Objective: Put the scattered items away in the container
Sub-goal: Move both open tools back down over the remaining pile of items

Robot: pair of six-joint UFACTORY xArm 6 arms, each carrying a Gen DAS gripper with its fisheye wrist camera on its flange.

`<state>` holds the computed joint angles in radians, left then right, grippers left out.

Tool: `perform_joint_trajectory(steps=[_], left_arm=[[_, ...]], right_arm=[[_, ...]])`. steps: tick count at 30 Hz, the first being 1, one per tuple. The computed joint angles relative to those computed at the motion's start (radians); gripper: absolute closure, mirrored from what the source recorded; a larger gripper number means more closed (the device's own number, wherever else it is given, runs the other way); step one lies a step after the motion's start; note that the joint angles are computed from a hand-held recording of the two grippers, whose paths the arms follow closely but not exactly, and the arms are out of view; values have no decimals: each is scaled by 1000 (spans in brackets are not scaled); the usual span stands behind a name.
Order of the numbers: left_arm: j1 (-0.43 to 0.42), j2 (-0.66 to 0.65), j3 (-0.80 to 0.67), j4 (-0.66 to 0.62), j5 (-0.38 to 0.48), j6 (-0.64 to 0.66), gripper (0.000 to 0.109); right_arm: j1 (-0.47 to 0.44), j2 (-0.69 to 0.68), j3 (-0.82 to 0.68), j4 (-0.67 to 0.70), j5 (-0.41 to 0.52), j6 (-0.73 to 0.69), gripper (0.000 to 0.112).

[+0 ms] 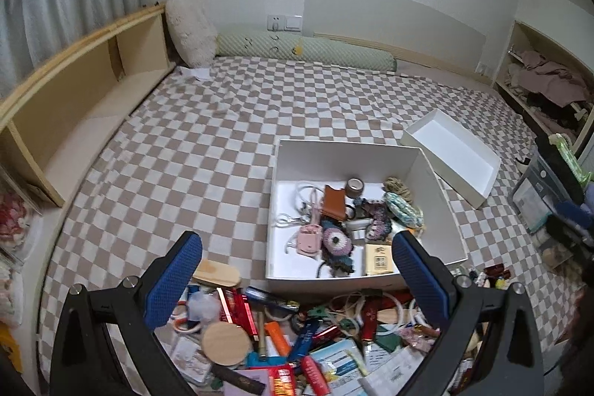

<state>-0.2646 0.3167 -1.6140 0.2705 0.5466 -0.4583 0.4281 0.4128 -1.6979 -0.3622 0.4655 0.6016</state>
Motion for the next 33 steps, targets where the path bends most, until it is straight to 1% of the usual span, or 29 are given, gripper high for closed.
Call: perform_joint_trajectory(steps=[3,4,6,9,11,16,19,21,24,27,29,31,33], left_arm=[[14,-39,45,63,-23,-38,6],[21,-59,69,113,-45,-78,6],[38,-95,116,169,-93,-127,6],[62,-134,165,186,-133,-163,6],[80,-161,199,169,-159,-166,6],[109,-202,254,137,-169,-115,6],[121,-219,294,38,-172,-16,6],[127,-225,311,41,-161,1,6],[136,-229,335,75,-156,-1,6],[144,-232,362,3,-163,77,6],[149,-227,375,-78,-149,162,6],[154,-219,384,-130,-136,217,6],[157,-210,393,-159,-124,251,6]], right_arm=[[-9,-51,68,11,-48,1,9],[-12,-64,86,18,-60,-2,9],[-17,-92,122,39,-79,-12,9],[-25,-127,169,79,-112,-32,9],[-31,-144,193,107,-130,-52,9],[-43,-182,252,143,-151,-94,9],[-49,-200,291,235,-168,-170,9],[-56,-210,314,281,-172,-189,9],[-65,-223,359,370,-218,-237,9],[-68,-235,409,460,-283,-318,9],[-68,-237,435,467,-315,-345,9],[-69,-233,445,460,-303,-374,9],[-72,-225,449,457,-270,-393,9]])
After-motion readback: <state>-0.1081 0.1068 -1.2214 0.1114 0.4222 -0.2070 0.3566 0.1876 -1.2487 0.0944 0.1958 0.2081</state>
